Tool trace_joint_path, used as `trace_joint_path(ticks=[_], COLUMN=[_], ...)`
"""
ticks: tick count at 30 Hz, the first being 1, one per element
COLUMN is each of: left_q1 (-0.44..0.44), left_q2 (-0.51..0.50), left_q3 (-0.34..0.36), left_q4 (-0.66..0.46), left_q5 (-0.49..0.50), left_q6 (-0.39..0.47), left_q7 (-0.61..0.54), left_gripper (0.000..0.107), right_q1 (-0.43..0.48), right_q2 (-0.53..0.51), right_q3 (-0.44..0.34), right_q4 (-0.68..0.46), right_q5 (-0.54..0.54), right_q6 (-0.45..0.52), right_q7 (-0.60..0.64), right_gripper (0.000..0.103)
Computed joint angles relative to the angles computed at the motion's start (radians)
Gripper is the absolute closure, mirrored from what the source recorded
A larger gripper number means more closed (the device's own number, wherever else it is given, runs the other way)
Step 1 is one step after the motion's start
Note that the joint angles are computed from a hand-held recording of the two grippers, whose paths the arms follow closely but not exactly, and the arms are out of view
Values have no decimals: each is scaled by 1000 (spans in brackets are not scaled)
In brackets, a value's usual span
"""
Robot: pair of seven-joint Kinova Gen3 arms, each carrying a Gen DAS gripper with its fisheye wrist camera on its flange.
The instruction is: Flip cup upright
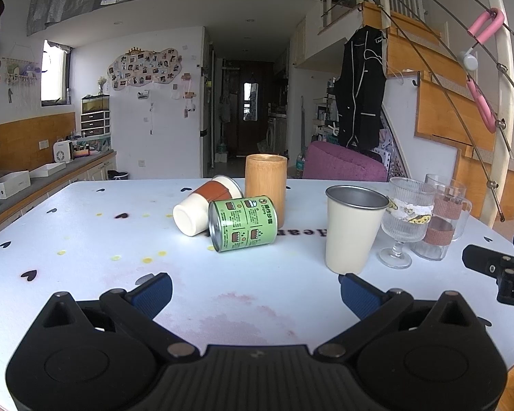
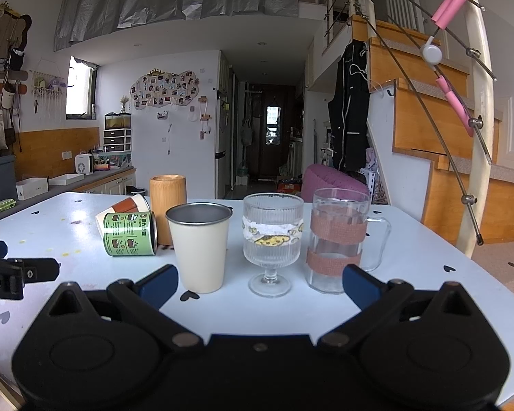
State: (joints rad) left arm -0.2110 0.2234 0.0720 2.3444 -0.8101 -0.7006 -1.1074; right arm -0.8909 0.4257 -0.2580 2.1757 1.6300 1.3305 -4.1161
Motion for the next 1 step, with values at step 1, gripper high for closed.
trace_joint_path(ticks=[1], left_q1=[-2], left_q2=[0], left_q3=[-1], left_q4=[0], left_q5=[-3], left_q6=[-2], left_q7=[0], left_gripper=[4], right_q1=[0], right_q2=[1], right_q3=[0], right_q4=[-1], right_q5=[0], right_q6=[0], right_q7=[1], right_gripper=[0])
